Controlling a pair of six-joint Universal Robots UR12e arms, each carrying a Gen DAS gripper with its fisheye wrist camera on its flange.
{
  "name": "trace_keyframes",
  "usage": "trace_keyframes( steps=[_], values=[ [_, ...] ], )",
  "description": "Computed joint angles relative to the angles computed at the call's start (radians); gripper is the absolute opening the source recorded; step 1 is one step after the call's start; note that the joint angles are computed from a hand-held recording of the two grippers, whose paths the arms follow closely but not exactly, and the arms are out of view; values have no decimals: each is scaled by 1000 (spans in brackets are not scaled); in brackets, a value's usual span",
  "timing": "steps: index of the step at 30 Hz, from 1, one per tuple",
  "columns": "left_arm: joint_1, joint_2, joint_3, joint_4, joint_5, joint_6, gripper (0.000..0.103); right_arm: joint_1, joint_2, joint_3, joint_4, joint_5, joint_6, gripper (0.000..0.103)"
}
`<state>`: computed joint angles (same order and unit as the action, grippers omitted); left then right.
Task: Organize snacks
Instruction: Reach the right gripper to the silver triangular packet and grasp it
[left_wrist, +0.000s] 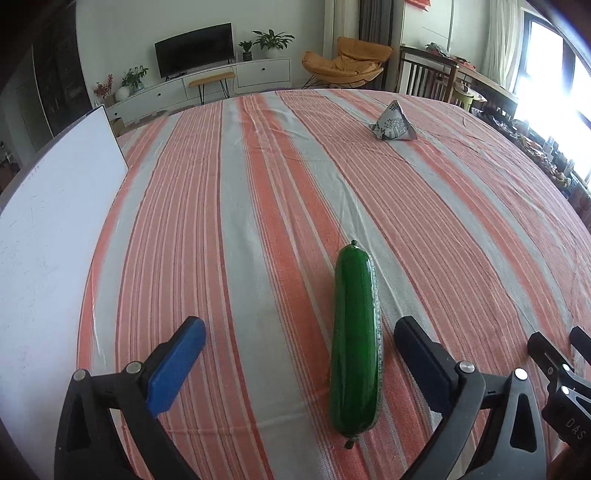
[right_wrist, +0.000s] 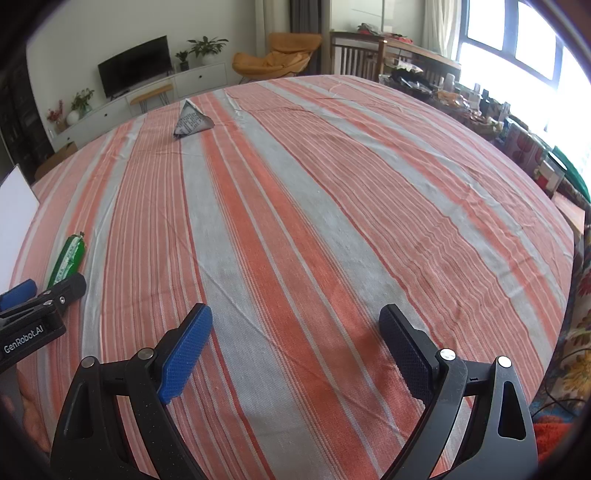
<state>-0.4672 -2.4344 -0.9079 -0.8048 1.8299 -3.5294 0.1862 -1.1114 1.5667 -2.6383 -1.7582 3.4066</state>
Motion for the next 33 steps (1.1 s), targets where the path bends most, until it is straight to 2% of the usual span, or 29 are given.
trace_keyframes(
  steps=[9,12,15,17,20,22,27,30,33],
  values=[
    [0,1,-6,7,-1,-1,103,-3,-3,5,-7,14,-4,94],
    [0,1,-5,7,0,-1,103,-14,-12,15,-19,58,8,94],
    [0,1,-7,9,-1,-1,103,-30,4,-35,54,126,-9,94],
    [0,1,-7,9,-1,-1,103,-44,40,-97,82,188,-61,92],
    [0,1,-7,9,-1,-1,103,-60,113,-192,18,269,-129,92],
    [0,1,-7,9,-1,-1,103,-66,180,-300,58,328,-221,92],
    [0,1,-7,9,-1,-1,103,-72,324,-530,119,447,-249,92],
    [0,0,-6,9,-1,-2,103,-54,401,-660,175,432,-298,92],
    [0,0,-6,9,-1,-2,103,-31,472,-790,278,359,-368,91]
  ],
)
